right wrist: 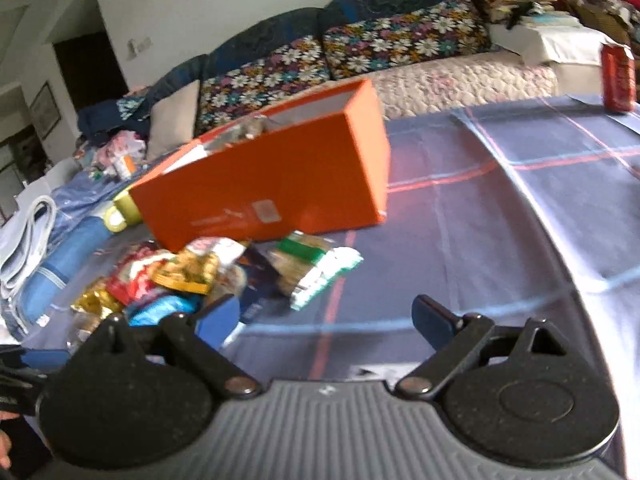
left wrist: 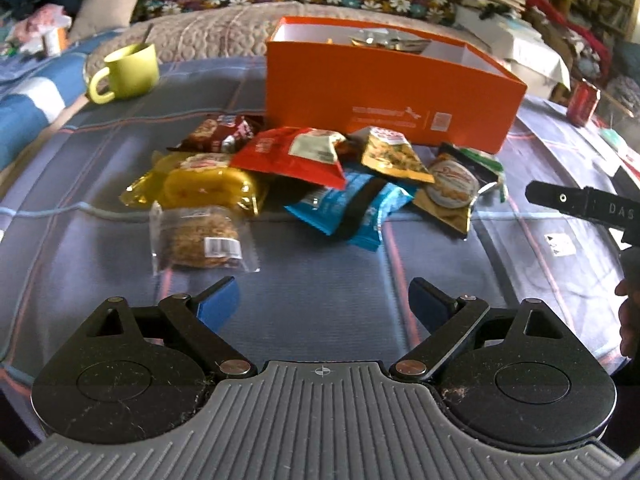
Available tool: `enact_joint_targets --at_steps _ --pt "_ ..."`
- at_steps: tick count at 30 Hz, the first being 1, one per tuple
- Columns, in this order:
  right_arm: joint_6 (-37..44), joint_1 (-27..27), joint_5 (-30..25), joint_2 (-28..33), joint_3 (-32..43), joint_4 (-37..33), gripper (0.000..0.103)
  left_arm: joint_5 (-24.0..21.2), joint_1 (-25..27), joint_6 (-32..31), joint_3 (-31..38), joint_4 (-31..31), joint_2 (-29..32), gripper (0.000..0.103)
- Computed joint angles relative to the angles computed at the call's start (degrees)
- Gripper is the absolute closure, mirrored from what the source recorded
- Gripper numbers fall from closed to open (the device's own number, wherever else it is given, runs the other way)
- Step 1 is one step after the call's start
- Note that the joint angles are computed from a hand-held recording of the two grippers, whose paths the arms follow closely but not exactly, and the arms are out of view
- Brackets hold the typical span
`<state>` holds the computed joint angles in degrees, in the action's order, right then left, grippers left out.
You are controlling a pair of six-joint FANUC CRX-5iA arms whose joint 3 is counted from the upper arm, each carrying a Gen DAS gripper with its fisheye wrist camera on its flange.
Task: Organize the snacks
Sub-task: 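Move both grippers back from the box to the snack pile, then grasp the clear-wrapped sesame cake with the left gripper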
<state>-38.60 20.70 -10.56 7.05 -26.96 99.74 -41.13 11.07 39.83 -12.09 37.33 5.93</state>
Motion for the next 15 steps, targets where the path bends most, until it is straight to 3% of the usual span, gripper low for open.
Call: enact_joint_targets --at_steps 2,6,9,11,15 --pt "1.12 0.52 0.14 0.80 1.16 -0.02 0.010 0.23 0.28 -0.38 -0.21 0.18 -0.14 0.038" --pt "9.64 3.39 -0.73 2.10 3.06 -7.77 0.010 0.90 1.03 -0.71 -0.48 0.78 -0.20 0.037" --pt "16.17 5.65 -3.02 2.53 3.85 -14.13 0.010 4.55 1.42 -1.63 -0.91 1.88 -0.29 0.032" --pt "17.55 6.22 -3.85 2.67 4.16 -15.91 0.010 7.62 1.65 -2.48 -0.85 3.16 0.39 0.025" --pt "18.99 6.79 -4.67 3.17 4.55 -18.47 0.010 7.74 2.02 0.19 3.55 0.09 4.32 0.025"
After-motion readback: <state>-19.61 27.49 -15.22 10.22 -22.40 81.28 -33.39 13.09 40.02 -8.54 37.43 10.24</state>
